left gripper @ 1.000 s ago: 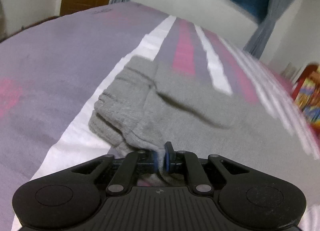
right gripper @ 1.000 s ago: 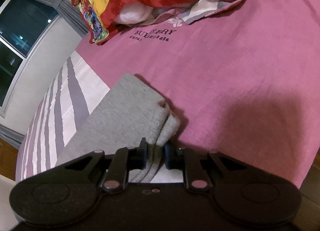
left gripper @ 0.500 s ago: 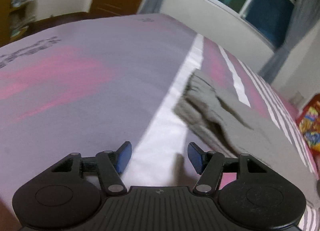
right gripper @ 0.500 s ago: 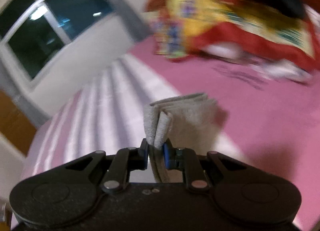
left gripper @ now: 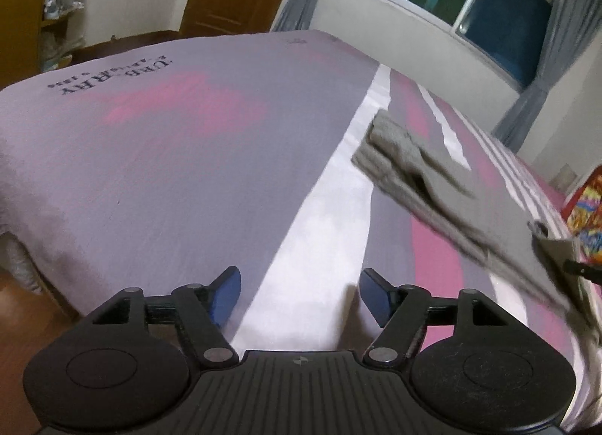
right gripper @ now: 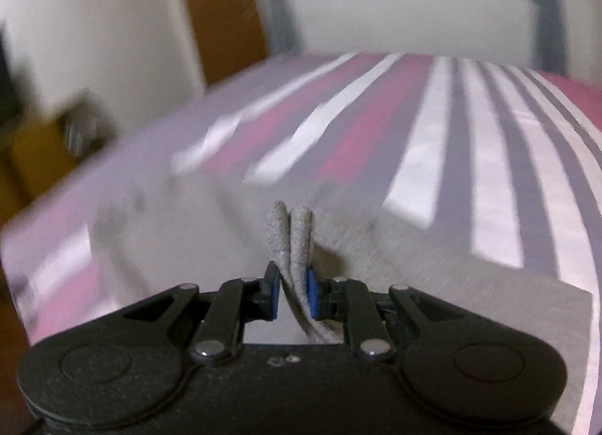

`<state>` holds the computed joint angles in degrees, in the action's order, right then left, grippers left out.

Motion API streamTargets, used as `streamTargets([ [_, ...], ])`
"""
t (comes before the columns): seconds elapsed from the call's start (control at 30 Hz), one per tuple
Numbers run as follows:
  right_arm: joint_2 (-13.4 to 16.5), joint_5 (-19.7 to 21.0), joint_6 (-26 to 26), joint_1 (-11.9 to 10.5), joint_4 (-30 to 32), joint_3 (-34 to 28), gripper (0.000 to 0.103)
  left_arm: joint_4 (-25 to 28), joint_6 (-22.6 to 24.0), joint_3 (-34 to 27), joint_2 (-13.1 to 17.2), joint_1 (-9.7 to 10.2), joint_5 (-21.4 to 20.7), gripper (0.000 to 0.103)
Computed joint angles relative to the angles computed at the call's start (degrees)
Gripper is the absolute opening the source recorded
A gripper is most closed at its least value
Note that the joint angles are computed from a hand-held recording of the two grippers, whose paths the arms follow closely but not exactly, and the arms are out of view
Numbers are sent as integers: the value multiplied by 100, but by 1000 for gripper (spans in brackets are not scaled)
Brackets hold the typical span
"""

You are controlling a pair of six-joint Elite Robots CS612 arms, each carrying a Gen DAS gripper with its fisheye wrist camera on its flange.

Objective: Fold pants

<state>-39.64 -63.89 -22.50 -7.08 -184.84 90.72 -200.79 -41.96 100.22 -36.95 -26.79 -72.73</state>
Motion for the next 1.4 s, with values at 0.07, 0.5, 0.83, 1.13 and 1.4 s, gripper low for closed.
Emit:
streamTargets([
  [0.07, -17, -111, -607, 40, -249, 192, 14, 72, 22, 78, -24, -48, 47, 71],
  [0.5, -165, 61, -1351, 165, 491, 401, 37, 254, -76, 47, -26, -185, -20, 73],
  [0.83, -107, 379, 2105, -486, -2432, 1053, 40, -94, 629, -851, 188, -254, -1040, 73],
  [1.13, -143, -483, 3522, -1122, -2774, 1535, 41, 1075, 502, -3330, 1312, -184, -3597, 64],
  [1.4, -35, 118, 3984, -1292, -2780, 1488, 45, 1707, -71, -4090, 1779, -99, -4429, 47],
])
